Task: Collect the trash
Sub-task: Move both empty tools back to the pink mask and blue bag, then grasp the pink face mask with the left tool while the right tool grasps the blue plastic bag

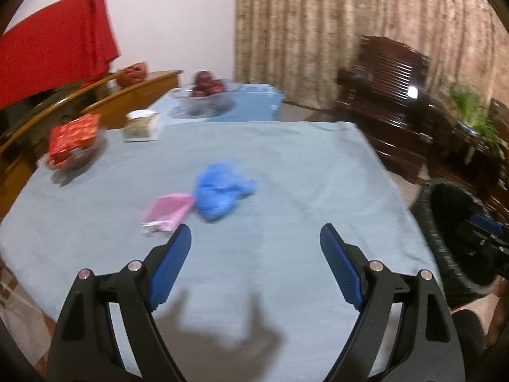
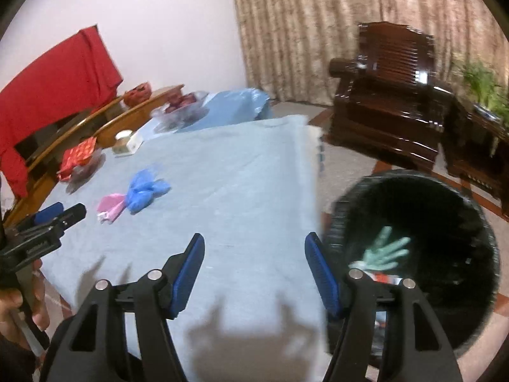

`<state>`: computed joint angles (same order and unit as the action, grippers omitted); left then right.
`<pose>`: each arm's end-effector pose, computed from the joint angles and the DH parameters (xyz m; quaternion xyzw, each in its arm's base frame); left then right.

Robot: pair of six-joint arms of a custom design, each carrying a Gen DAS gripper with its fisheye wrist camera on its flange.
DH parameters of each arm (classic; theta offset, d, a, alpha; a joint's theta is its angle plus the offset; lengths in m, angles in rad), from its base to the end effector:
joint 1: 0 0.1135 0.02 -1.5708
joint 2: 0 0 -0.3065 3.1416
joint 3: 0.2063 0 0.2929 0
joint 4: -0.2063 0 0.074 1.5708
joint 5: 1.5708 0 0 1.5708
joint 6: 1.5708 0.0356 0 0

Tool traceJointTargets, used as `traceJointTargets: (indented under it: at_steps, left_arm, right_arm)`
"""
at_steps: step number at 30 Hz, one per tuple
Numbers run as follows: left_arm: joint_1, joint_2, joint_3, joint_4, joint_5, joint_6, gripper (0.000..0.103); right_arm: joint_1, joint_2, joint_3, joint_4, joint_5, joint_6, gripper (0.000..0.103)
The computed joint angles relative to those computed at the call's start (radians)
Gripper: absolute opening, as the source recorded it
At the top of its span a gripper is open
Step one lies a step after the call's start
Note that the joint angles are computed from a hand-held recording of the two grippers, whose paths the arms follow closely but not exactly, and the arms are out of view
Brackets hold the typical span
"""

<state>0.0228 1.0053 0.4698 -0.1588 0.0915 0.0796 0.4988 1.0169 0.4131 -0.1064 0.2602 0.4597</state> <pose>0.2171 0.0017 0.2076 0.0451 0.9036 -0.0197 0.4255 0.1897 0.0929 0.1901 0.0365 0.9020 0.0861 0.4214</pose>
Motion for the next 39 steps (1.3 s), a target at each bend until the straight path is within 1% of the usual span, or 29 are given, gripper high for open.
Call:
traceJointTargets:
  at_steps: [1,2,4,5,8,11,17,22,26,30,32,33,34,37,39]
  left_arm:
    - [0.050,0.005,-0.001,0.004,0.025,0.026,0.081]
    - [0.087,0.016,-0.001,0.013,0.041,0.040,0.081]
    - [0.198,0.048,-0.003,0.037,0.116,0.089,0.081]
    - [0.233,0.072,0.001,0.052,0.131,0.109,0.081]
    - [0.308,0.133,0.016,0.089,0.174,0.151,0.081]
    - [0.353,0.191,0.033,0.128,0.205,0.183,0.081]
    - [0.399,0.320,0.065,0.221,0.242,0.196,0.081]
    - [0.414,0.465,0.122,0.299,0.250,0.221,0.081]
    - [0.417,0.579,0.175,0.333,0.249,0.230,0.081]
    - [0.403,0.683,0.233,0.350,0.244,0.240,0.080]
    - [0.394,0.726,0.255,0.366,0.237,0.246,0.078]
    - [0.386,0.750,0.271,0.371,0.227,0.250,0.074]
    - [0.380,0.768,0.283,0.372,0.222,0.255,0.065]
    - [0.370,0.842,0.344,0.335,0.229,0.277,0.048]
    - [0.363,0.879,0.372,0.330,0.222,0.284,0.046]
  right_arm:
    - [0.036,0.072,0.034,0.022,0.011,0.021,0.065]
    - [0.055,0.113,0.052,0.036,0.013,0.033,0.065]
    - [0.095,0.219,0.112,0.065,0.024,0.047,0.065]
    - [0.115,0.265,0.139,0.077,0.027,0.050,0.065]
    - [0.162,0.382,0.222,0.091,0.034,0.060,0.065]
    - [0.198,0.494,0.308,0.105,0.041,0.059,0.064]
    - [0.232,0.665,0.441,0.122,0.054,0.056,0.064]
    - [0.254,0.805,0.573,0.110,0.068,0.051,0.064]
    - [0.256,0.890,0.666,0.098,0.060,0.036,0.064]
    - [0.249,0.954,0.727,0.095,0.048,0.022,0.064]
    - [0.243,0.978,0.747,0.097,0.039,0.020,0.064]
    - [0.240,0.991,0.758,0.097,0.034,0.019,0.064]
    - [0.239,1.001,0.767,0.098,0.031,0.020,0.064]
    - [0.230,1.037,0.799,0.098,0.020,0.015,0.064]
    - [0.225,1.053,0.816,0.100,0.016,0.011,0.064]
